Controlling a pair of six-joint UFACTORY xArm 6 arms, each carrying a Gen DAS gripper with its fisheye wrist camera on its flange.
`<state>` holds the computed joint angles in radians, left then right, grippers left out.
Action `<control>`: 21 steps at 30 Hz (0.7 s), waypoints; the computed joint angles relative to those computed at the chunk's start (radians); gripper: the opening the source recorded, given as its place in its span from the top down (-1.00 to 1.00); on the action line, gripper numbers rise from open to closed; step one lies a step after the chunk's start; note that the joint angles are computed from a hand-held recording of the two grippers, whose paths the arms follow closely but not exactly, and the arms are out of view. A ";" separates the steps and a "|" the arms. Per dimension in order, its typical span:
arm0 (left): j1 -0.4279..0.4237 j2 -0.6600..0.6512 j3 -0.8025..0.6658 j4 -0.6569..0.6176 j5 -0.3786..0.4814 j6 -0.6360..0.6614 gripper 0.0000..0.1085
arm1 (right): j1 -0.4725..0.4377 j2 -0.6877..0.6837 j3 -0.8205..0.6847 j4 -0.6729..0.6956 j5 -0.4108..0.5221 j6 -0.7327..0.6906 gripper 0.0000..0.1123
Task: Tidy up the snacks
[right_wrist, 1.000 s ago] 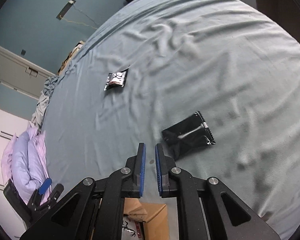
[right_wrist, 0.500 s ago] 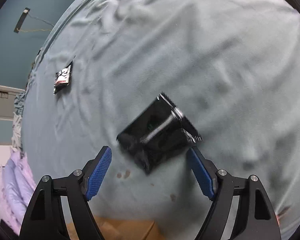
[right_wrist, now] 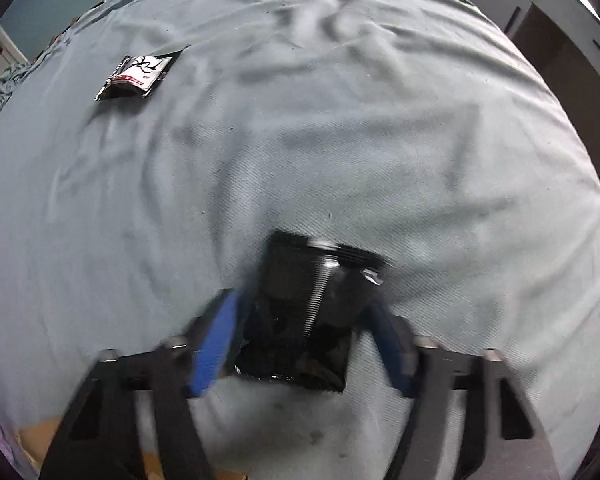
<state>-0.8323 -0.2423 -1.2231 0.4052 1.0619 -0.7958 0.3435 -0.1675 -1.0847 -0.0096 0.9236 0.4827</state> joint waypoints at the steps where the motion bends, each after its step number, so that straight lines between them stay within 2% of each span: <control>1: 0.001 -0.003 0.003 0.003 0.000 -0.004 -0.59 | -0.003 -0.009 0.007 0.014 0.004 -0.009 0.19; 3: 0.002 -0.010 0.010 0.012 0.002 -0.017 -0.59 | -0.010 -0.028 0.021 0.044 0.005 -0.028 0.20; 4: 0.003 -0.012 0.010 0.016 0.005 -0.022 -0.59 | -0.013 -0.041 0.035 0.057 -0.001 -0.032 0.33; 9: 0.006 -0.047 0.032 0.041 0.010 -0.074 -0.59 | -0.061 -0.131 0.099 0.194 -0.032 -0.082 0.34; 11: 0.008 -0.062 0.040 0.041 0.015 -0.090 -0.59 | -0.109 -0.202 0.138 0.331 -0.037 -0.162 0.34; 15: 0.010 -0.085 0.056 0.018 -0.002 -0.092 -0.59 | -0.256 -0.325 0.216 0.748 0.004 -0.324 0.34; 18: 0.003 -0.087 0.055 0.007 -0.006 -0.080 -0.59 | -0.354 -0.398 0.266 0.899 0.046 -0.402 0.34; 21: -0.007 -0.047 0.011 0.029 0.013 -0.047 -0.60 | -0.424 -0.445 0.293 0.937 0.094 -0.447 0.34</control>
<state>-0.8398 -0.2893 -1.2123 0.4338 1.0750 -0.8432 -0.0801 -0.6123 -0.7922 0.9277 1.0171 0.0354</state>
